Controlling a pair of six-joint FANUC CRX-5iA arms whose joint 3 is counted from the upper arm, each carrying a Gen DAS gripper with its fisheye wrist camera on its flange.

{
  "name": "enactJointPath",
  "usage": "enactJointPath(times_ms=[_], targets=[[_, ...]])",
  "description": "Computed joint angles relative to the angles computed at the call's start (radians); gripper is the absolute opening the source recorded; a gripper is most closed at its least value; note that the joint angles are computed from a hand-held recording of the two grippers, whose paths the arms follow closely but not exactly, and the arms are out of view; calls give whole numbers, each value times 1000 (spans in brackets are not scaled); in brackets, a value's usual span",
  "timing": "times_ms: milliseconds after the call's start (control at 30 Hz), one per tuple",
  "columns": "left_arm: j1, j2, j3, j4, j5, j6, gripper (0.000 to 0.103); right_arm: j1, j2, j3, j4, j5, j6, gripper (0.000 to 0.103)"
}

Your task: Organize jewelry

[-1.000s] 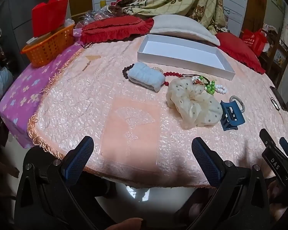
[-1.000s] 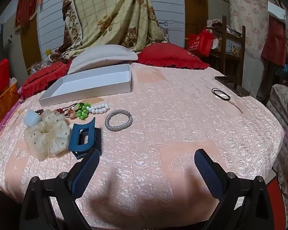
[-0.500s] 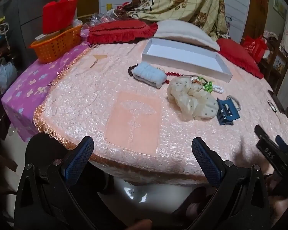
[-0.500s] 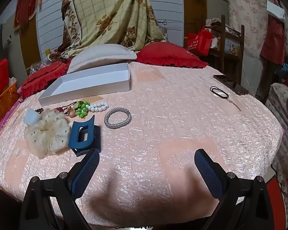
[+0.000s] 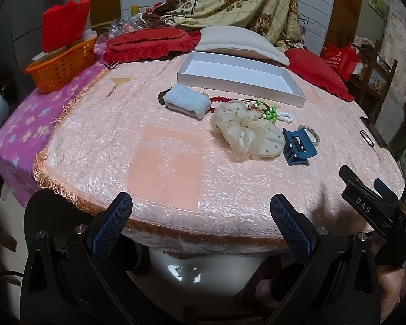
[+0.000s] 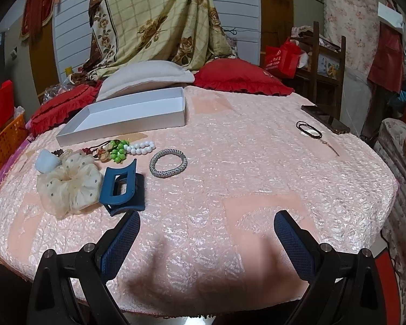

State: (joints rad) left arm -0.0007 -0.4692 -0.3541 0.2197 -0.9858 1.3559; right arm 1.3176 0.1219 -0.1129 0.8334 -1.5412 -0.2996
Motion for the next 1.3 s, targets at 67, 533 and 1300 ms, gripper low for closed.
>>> enactJointPath(times_ms=[67, 533, 1300], targets=[[0, 0, 3, -6, 0, 8, 102, 6, 1, 1, -4, -9, 4, 98], [12, -3, 53, -129, -1, 153, 102, 82, -13, -7, -23, 0, -7, 99], [-22, 9, 68, -163, -1, 144, 102, 80, -34, -29, -15, 168, 69, 99]])
